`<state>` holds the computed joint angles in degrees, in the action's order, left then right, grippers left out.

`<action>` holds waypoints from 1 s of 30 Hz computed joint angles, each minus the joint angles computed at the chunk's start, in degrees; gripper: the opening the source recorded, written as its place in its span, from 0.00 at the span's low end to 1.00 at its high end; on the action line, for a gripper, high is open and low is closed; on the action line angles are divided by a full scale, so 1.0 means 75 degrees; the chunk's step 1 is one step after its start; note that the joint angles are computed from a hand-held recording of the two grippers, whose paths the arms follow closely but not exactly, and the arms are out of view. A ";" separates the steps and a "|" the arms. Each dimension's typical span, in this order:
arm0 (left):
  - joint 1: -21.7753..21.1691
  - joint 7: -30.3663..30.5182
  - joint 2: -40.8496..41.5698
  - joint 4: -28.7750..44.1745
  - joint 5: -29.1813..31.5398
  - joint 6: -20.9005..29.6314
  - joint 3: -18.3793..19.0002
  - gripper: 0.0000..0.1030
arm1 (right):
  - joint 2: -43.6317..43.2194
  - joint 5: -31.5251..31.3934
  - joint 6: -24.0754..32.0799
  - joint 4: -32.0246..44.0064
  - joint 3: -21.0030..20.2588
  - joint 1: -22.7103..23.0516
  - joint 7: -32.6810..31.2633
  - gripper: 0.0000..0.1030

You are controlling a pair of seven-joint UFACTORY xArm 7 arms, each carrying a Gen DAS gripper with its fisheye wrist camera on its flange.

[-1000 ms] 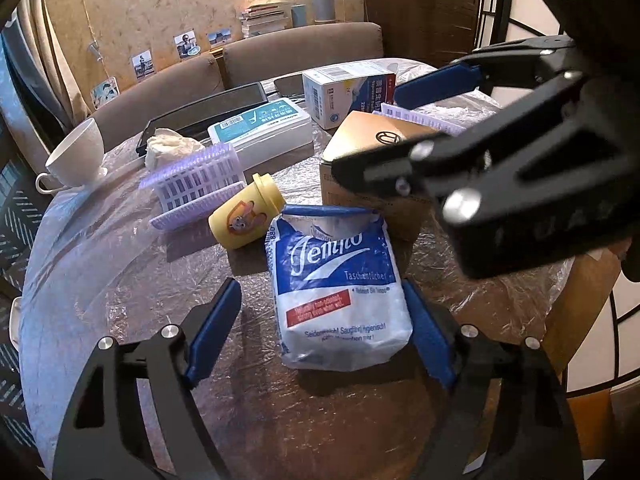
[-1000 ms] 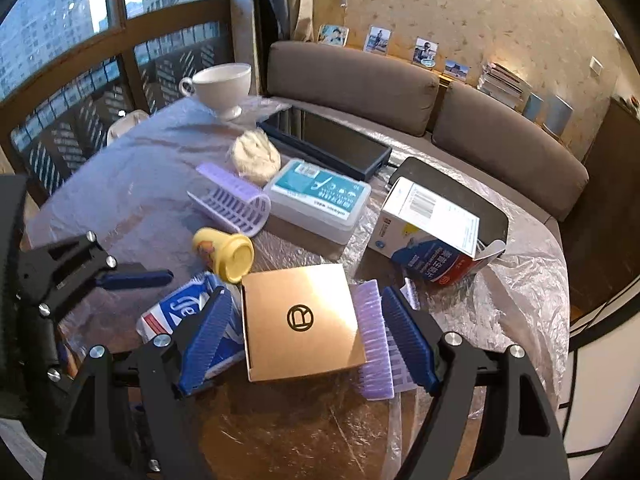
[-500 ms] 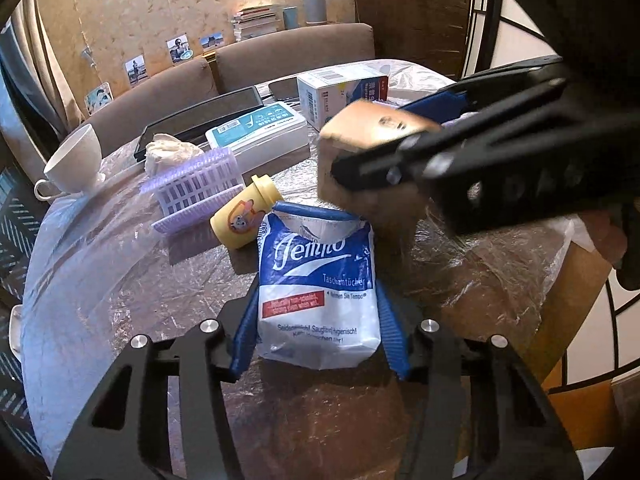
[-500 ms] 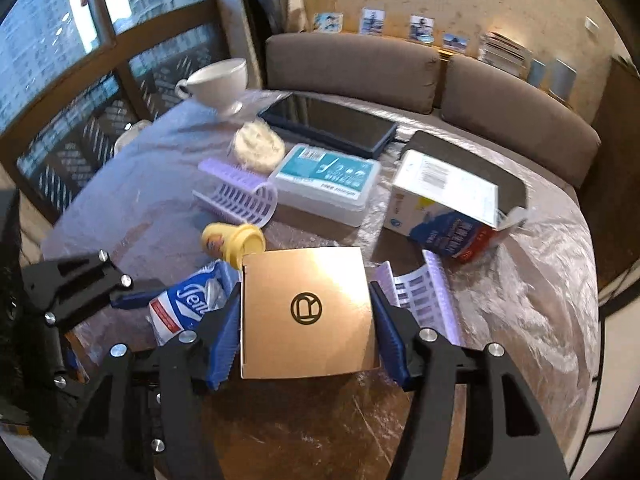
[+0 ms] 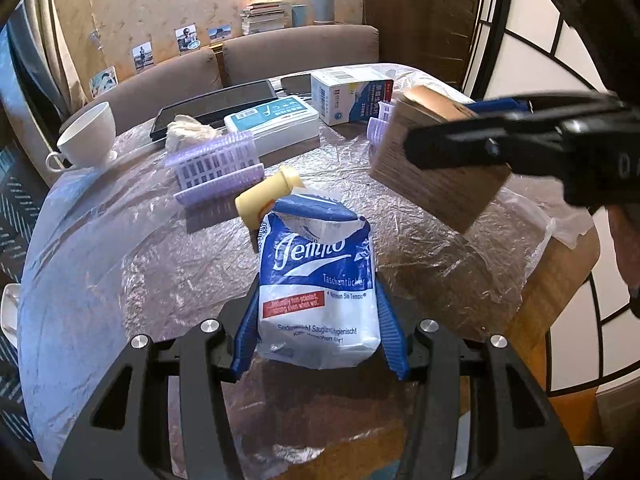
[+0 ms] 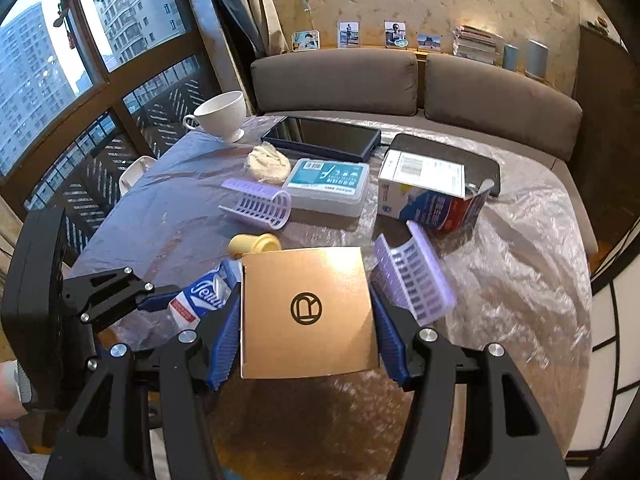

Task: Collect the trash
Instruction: 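Carry the tissue pack and tan box in both tools over the white bin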

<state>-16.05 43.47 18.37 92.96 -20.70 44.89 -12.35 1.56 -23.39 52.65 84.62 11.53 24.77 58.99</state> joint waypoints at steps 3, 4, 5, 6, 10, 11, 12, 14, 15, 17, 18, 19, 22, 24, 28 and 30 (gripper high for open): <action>0.0076 0.0017 -0.0062 -0.0021 -0.0123 0.0099 -0.0002 0.51 | -0.0069 0.0029 0.0002 -0.0077 0.0042 0.0045 0.0159 0.57; 0.0107 0.0049 -0.0102 -0.0041 -0.0170 0.0123 0.0000 0.51 | -0.0092 0.0033 0.0005 -0.0096 0.0055 0.0054 0.0192 0.57; 0.0129 0.0084 -0.0148 -0.0086 -0.0209 0.0115 0.0004 0.51 | -0.0120 0.0020 0.0010 -0.0123 0.0083 0.0078 0.0277 0.57; 0.0140 0.0108 -0.0157 -0.0093 -0.0233 0.0115 0.0010 0.51 | -0.0138 0.0022 -0.0001 -0.0147 0.0095 0.0085 0.0314 0.57; 0.0204 0.0219 -0.0263 -0.0172 -0.0349 0.0190 0.0034 0.51 | -0.0154 0.0050 0.0056 -0.0182 0.0178 0.0156 0.0536 0.57; 0.0206 0.0229 -0.0279 -0.0185 -0.0352 0.0206 0.0045 0.51 | -0.0143 0.0031 0.0110 -0.0164 0.0197 0.0182 0.0589 0.57; 0.0214 0.0246 -0.0305 -0.0215 -0.0365 0.0212 0.0054 0.51 | -0.0136 0.0025 0.0148 -0.0151 0.0208 0.0203 0.0624 0.57; 0.0247 0.0286 -0.0359 -0.0281 -0.0417 0.0239 0.0074 0.51 | -0.0133 0.0033 0.0185 -0.0144 0.0227 0.0245 0.0707 0.57; 0.0265 0.0293 -0.0373 -0.0290 -0.0451 0.0273 0.0083 0.51 | -0.0138 0.0028 0.0204 -0.0148 0.0237 0.0266 0.0758 0.57; 0.0298 0.0323 -0.0412 -0.0327 -0.0519 0.0326 0.0096 0.51 | -0.0138 0.0029 0.0261 -0.0141 0.0259 0.0309 0.0843 0.57; 0.0323 0.0357 -0.0443 -0.0361 -0.0563 0.0350 0.0103 0.51 | -0.0142 0.0019 0.0298 -0.0135 0.0274 0.0335 0.0900 0.57; 0.0339 0.0381 -0.0473 -0.0391 -0.0596 0.0371 0.0112 0.51 | -0.0148 0.0014 0.0318 -0.0137 0.0286 0.0358 0.0944 0.57; 0.0370 0.0460 -0.0548 -0.0472 -0.0652 0.0385 0.0141 0.51 | -0.0173 0.0006 0.0379 -0.0145 0.0313 0.0406 0.1019 0.57; 0.0381 0.0496 -0.0598 -0.0524 -0.0673 0.0396 0.0160 0.51 | -0.0191 -0.0001 0.0432 -0.0145 0.0342 0.0446 0.1083 0.57; 0.0412 0.0574 -0.0714 -0.0672 -0.0731 0.0386 0.0197 0.51 | -0.0218 -0.0020 0.0470 -0.0162 0.0385 0.0505 0.1197 0.57; 0.0430 0.0597 -0.0774 -0.0743 -0.0763 0.0404 0.0219 0.51 | -0.0218 -0.0039 0.0500 -0.0162 0.0420 0.0550 0.1275 0.57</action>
